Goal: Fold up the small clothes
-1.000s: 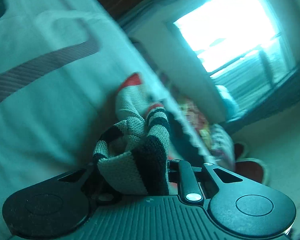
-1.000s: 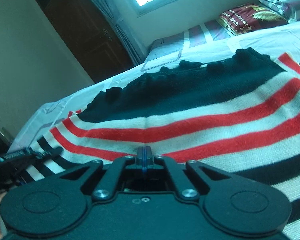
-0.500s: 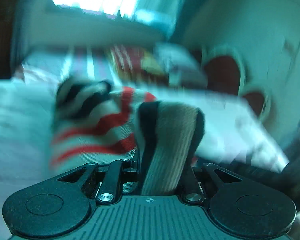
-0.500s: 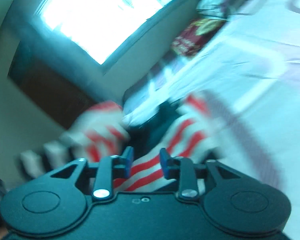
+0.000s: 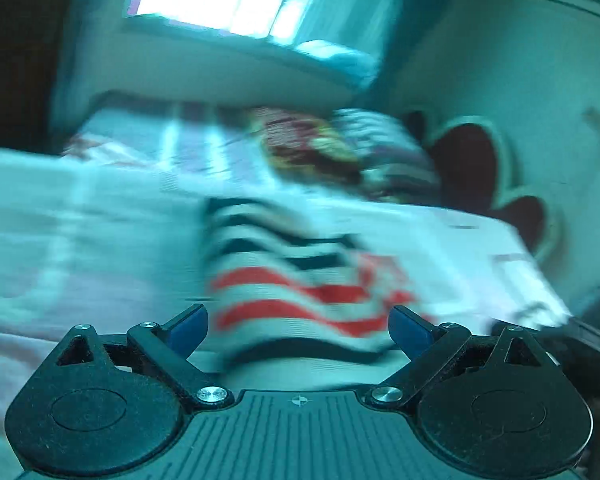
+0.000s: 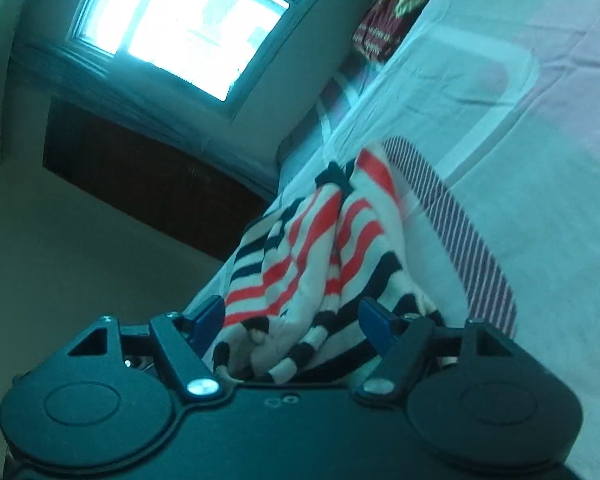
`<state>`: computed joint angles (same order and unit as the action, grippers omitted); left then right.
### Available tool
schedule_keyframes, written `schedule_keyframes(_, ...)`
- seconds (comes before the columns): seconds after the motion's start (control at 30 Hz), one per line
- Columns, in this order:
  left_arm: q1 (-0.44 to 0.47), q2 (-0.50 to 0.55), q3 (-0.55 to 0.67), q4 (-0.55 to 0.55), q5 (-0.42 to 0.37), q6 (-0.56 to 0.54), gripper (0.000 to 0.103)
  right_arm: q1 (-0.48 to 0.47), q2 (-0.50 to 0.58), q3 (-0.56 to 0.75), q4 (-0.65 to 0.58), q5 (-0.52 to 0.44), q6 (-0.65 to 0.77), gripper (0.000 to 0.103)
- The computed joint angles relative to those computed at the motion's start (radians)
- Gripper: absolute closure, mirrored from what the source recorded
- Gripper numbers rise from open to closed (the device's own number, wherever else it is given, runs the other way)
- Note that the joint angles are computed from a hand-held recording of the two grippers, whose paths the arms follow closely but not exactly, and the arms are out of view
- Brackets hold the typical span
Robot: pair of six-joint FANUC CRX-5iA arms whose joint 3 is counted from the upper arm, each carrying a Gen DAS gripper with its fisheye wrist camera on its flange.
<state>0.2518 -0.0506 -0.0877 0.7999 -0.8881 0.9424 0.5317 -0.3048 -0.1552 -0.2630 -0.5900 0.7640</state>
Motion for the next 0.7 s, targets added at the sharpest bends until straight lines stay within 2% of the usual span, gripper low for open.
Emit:
schedule_keyframes(0.07,0.018,0.049,0.061,-0.099,-0.056,0.075,0.008,-0.029,0.056,0.069,-0.094,-0.072,0.068,0.027)
schedule_keyframes(0.1,0.021,0.049,0.054,-0.110,-0.065,0.062,0.008,-0.044,0.084,0.103,-0.131,-0.110,0.096,0.026)
schedule_keyframes(0.17,-0.002,0.038,0.020,-0.137,-0.030,0.070,0.008,-0.055,0.133,0.161,-0.145,-0.176,0.114,0.024)
schedule_keyframes(0.3,-0.005,0.042,-0.049,-0.039,-0.005,0.103,0.008,-0.064,0.224,0.283,-0.147,-0.289,0.201,0.026)
schedule_keyframes(0.37,-0.018,0.050,-0.070,-0.013,0.023,0.093,0.008,-0.026,0.255,0.322,-0.070,-0.306,0.245,0.037)
schedule_keyframes(0.5,-0.025,0.062,-0.071,0.006,0.031,0.072,0.007,0.039,0.338,0.403,0.086,-0.394,0.291,0.044)
schedule_keyframes(0.53,-0.028,0.067,-0.065,0.002,0.035,0.070,0.007,0.056,0.344,0.397,0.126,-0.383,0.305,0.055)
schedule_keyframes(0.57,-0.032,0.068,-0.058,-0.005,0.042,0.066,0.007,0.077,0.342,0.383,0.179,-0.365,0.319,0.071)
schedule_keyframes(0.63,-0.043,0.064,-0.049,-0.020,0.075,0.064,0.007,0.104,0.321,0.349,0.229,-0.320,0.384,0.079)
schedule_keyframes(0.7,-0.054,0.072,-0.029,-0.032,0.091,0.079,0.007,0.160,0.286,0.266,0.399,-0.236,0.400,0.081)
